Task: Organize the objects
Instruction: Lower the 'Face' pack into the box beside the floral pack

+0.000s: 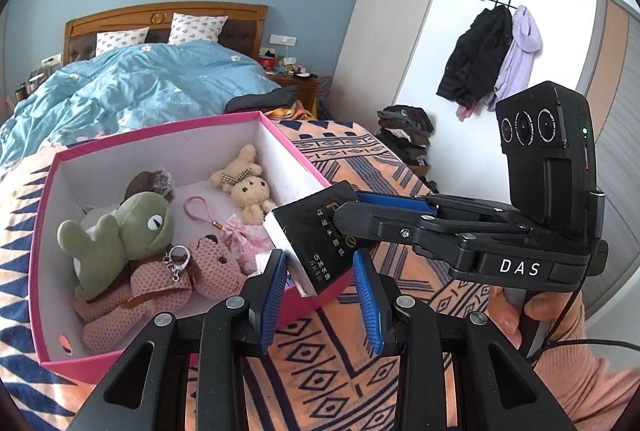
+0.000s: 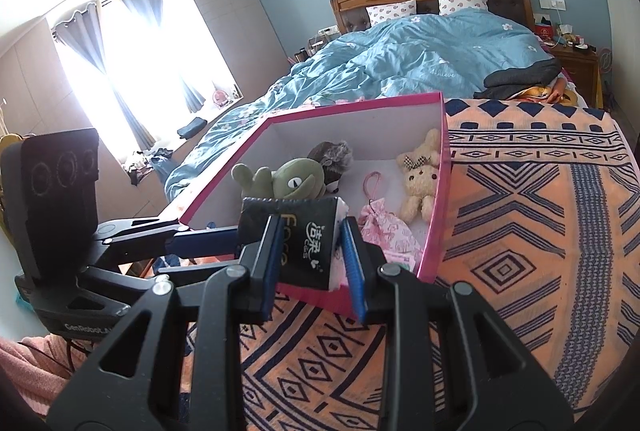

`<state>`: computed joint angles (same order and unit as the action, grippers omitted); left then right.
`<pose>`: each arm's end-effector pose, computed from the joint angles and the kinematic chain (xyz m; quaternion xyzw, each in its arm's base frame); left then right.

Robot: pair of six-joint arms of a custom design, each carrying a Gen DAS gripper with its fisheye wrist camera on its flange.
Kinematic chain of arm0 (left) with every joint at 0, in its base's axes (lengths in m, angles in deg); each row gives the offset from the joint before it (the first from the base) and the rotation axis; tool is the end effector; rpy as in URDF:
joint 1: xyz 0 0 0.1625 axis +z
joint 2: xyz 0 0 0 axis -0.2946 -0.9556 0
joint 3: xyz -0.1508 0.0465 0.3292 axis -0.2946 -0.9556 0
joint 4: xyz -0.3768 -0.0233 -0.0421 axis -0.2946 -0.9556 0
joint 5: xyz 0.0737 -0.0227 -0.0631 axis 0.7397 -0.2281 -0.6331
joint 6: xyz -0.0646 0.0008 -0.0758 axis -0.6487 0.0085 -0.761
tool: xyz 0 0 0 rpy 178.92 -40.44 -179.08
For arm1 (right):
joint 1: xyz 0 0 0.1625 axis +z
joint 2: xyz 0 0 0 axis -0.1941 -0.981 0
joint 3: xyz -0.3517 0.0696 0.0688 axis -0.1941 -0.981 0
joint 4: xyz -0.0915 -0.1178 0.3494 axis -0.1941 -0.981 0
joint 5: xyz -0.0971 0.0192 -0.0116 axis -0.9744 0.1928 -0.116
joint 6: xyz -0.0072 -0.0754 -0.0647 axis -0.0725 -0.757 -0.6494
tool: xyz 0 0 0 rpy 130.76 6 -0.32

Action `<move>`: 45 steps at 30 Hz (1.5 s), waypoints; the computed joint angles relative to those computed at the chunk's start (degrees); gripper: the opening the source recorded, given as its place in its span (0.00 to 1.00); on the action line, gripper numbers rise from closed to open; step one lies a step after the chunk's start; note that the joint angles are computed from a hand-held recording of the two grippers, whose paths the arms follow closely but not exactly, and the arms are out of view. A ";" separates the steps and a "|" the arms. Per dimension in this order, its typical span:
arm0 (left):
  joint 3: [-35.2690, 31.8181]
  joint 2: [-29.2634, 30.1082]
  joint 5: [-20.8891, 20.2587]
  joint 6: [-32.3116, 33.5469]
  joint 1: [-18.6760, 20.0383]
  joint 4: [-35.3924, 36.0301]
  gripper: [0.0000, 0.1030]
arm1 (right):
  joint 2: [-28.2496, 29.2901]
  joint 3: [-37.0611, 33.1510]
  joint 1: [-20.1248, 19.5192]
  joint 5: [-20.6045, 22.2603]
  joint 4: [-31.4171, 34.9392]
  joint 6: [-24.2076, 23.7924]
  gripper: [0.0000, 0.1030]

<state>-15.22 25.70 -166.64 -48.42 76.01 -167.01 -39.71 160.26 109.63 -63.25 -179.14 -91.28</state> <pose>-0.2682 -0.7114 0.2165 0.4833 0.8643 -0.1382 0.0202 0.2013 -0.6134 0.2281 0.1514 -0.8810 0.4238 0.1459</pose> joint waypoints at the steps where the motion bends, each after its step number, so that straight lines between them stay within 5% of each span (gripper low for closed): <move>1: -0.39 0.26 0.07 -0.05 -0.02 0.16 0.33 | 0.00 -0.06 -0.02 0.01 0.07 0.06 0.32; 45: -12.10 8.30 2.90 -2.36 0.58 4.70 0.33 | 3.85 -7.84 -0.81 -1.70 5.54 0.63 0.32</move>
